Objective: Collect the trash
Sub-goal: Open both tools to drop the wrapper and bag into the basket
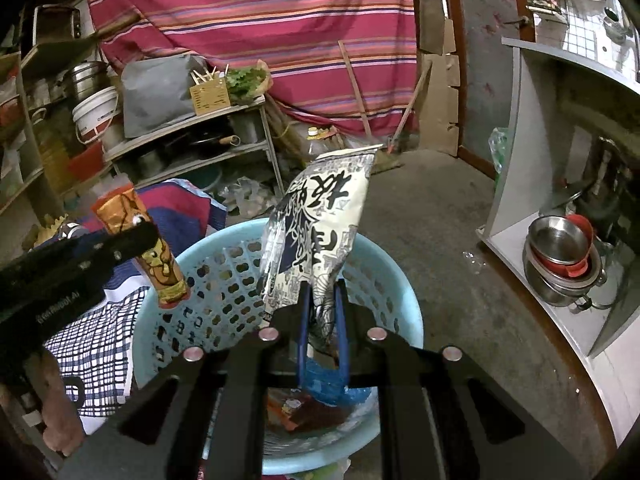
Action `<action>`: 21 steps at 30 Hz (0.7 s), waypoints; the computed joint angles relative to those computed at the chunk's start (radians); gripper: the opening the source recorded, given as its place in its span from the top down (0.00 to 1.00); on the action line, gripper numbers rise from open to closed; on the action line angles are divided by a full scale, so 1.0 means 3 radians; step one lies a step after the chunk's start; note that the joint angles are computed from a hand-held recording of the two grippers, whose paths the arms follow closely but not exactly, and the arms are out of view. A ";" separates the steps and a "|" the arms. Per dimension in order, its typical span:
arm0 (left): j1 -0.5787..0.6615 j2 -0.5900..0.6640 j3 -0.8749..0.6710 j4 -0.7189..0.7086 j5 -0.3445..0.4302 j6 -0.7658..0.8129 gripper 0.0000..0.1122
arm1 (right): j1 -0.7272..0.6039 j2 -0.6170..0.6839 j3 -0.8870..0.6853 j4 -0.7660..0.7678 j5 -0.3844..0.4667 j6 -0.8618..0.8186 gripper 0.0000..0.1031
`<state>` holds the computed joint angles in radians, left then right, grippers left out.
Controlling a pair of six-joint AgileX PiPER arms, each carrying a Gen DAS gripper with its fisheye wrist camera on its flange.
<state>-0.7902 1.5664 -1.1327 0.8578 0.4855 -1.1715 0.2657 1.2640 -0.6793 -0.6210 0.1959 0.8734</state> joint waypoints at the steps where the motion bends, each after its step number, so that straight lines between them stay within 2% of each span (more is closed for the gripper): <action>1: 0.0001 -0.0003 -0.0006 -0.0005 -0.0006 0.0001 0.68 | 0.0011 0.0006 -0.0002 -0.0026 0.0006 0.0035 0.88; 5: -0.0014 -0.0064 0.0042 0.0173 0.0026 -0.0190 0.59 | 0.0054 0.0053 -0.0004 -0.0162 0.0006 0.0205 0.88; 11: 0.0038 -0.0270 0.0239 0.0455 0.0127 -0.0533 0.31 | 0.0124 0.0163 -0.0013 -0.0420 -0.0022 0.0492 0.88; 13: 0.0047 -0.0354 0.0336 0.0639 0.0220 -0.0718 0.19 | 0.0203 0.0210 -0.0028 -0.0651 -0.0005 0.0764 0.88; 15: 0.0023 -0.0468 0.0474 0.0924 0.0341 -0.0988 0.13 | 0.0250 0.0250 -0.0033 -0.0861 -0.0008 0.0996 0.88; 21: 0.0121 -0.0800 0.0798 0.1124 0.0437 -0.1194 0.13 | 0.0411 0.0466 -0.0118 -0.1403 0.0048 0.1677 0.87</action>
<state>-0.7537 1.3264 -0.8933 1.1951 0.6165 -1.5298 0.3891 1.4039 -0.7147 -1.0419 0.2104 1.3766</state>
